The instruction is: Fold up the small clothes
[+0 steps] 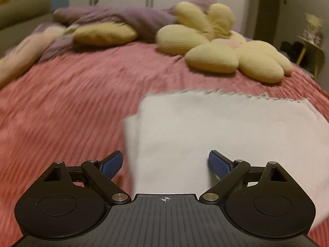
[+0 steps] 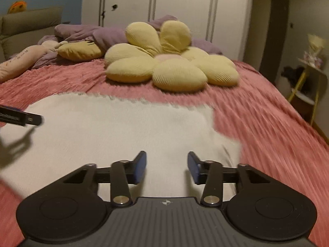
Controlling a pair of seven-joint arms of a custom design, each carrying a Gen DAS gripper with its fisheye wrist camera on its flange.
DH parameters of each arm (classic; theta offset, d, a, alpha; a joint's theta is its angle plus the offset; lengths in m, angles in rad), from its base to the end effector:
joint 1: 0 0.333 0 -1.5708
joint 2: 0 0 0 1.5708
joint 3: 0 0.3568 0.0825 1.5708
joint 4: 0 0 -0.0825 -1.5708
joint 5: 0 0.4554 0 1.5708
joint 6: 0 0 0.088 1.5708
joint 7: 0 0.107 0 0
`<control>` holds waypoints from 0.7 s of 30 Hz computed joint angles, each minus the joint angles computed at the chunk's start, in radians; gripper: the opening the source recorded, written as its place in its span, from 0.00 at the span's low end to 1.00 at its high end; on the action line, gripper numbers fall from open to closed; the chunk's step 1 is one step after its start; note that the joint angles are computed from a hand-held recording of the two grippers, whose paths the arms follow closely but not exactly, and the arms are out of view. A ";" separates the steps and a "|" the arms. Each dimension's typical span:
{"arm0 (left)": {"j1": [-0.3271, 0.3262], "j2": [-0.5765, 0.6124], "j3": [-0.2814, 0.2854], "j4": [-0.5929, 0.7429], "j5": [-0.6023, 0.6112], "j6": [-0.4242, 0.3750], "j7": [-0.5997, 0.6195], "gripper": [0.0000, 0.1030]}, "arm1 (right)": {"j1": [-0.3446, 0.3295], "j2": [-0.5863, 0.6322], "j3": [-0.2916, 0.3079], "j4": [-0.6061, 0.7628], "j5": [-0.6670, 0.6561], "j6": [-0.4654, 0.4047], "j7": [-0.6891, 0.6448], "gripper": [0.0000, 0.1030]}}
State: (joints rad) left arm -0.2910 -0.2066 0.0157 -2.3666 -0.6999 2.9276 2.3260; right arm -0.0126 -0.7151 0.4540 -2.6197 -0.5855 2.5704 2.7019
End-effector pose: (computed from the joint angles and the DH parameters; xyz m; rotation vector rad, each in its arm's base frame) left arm 0.5514 -0.1131 0.4863 -1.4146 2.1348 -0.9743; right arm 0.3844 0.2055 0.5197 -1.4731 1.9693 -0.9975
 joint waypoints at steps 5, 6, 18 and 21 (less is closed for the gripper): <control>0.026 -0.050 0.026 -0.030 -0.007 -0.092 -0.027 0.92 | 0.042 -0.056 0.012 -0.048 0.018 -0.081 -0.002 0.22; 0.033 -0.056 0.030 -0.028 -0.009 -0.111 -0.041 0.92 | 0.037 -0.047 0.020 -0.045 -0.002 -0.089 -0.015 0.22; 0.135 -0.017 0.024 0.056 -0.075 -0.355 -0.126 0.83 | 0.119 -0.004 -0.021 0.030 -0.020 -0.203 -0.060 0.22; 0.156 0.009 0.010 0.085 -0.114 -0.398 -0.118 0.78 | 0.138 -0.010 -0.016 0.038 -0.013 -0.155 -0.049 0.22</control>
State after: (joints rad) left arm -0.1347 -0.1977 0.0255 -2.2815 -0.8136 2.5292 2.2083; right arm 0.1256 -0.7250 0.4378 -2.5817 -0.5985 2.4152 2.6533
